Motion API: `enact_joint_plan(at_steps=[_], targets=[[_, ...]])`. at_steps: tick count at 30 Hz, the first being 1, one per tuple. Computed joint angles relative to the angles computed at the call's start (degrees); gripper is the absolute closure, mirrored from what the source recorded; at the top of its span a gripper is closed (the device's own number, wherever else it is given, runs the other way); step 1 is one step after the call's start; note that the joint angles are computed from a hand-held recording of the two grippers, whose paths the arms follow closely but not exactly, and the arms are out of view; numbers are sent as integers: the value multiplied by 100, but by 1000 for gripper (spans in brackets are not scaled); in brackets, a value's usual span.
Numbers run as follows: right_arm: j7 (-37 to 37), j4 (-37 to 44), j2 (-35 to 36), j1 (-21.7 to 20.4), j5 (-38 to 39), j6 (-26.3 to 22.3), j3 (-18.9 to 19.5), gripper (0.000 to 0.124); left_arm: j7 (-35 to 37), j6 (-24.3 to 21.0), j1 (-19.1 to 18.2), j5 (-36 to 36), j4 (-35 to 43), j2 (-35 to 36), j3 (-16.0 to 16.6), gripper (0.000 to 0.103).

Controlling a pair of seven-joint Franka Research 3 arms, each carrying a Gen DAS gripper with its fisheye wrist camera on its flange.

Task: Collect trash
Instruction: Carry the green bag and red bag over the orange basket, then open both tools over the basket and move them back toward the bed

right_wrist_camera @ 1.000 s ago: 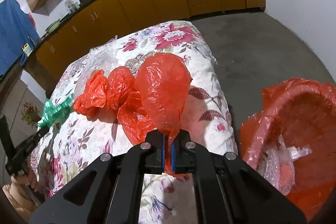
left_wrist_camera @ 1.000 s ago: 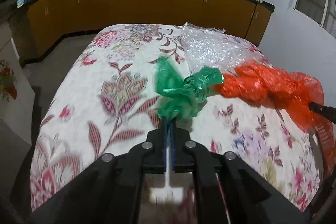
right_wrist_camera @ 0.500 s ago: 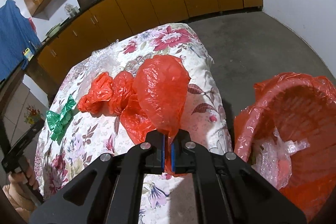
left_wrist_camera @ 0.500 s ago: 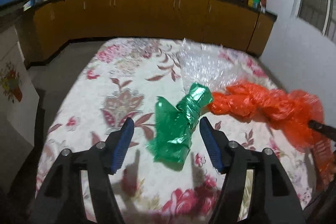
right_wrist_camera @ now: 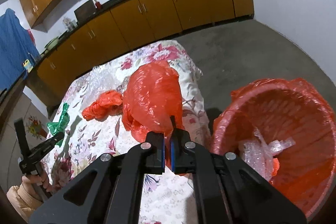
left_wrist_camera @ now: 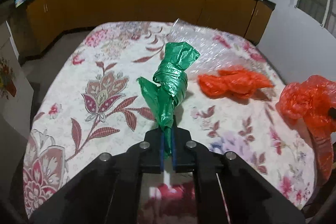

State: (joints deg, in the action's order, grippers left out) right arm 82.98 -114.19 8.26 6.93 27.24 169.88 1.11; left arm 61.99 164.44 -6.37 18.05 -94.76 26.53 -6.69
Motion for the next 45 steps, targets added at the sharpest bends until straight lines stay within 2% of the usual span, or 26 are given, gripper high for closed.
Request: enact_joint_plan(at_steps=[7, 13, 17, 20, 22, 25, 26, 34, 39, 42, 45], targets=[[216, -548, -505, 23, -112, 330, -95, 120, 305, 408, 94, -254, -352, -420, -372, 97], [274, -913, -867, -9, -32, 590, -147, 121, 1006, 663, 225, -858, -472, -612, -983, 97], [731, -1257, -1194, -138, -421, 825, -179, 121, 1606, 756, 304, -1340, -417, -609, -1463, 97], [1777, -1557, -1459, -703, -1507, 974, 109, 121, 2054, 734, 349, -1693, -285, -519, -1805, 97], [2744, -1760, -1664, -1471, -2507, 1035, 608, 121, 2315, 695, 299, -1864, -147, -411, -1972, 97], [3743, -1965, -1930, -2473, -3511, 1060, 1249, 121, 2595, 600, 176, -2046, 81, -234, -2118, 97], [3928, -2012, -1992, -2653, -3674, 1056, 1342, 121, 2684, 558, 111, -2096, 172, -161, -2174, 97], [4364, -2297, -2259, -2959, -3881, 965, 1247, 121, 3160, 134, -405, -2305, 913, 402, -2252, 97], [4308, -2340, -2285, -2860, -3721, 943, 1069, 121, 3313, -69, -714, -2356, 1309, 683, -2190, 97], [4196, -2206, -2185, -2744, -3678, 686, 941, 120, 3326, -327, -973, -2297, 1725, 960, -2090, 96], [4165, -2104, -2127, -2515, -3717, 407, 735, 118, 3258, -594, -1195, -2257, 2061, 1184, -1939, 87]])
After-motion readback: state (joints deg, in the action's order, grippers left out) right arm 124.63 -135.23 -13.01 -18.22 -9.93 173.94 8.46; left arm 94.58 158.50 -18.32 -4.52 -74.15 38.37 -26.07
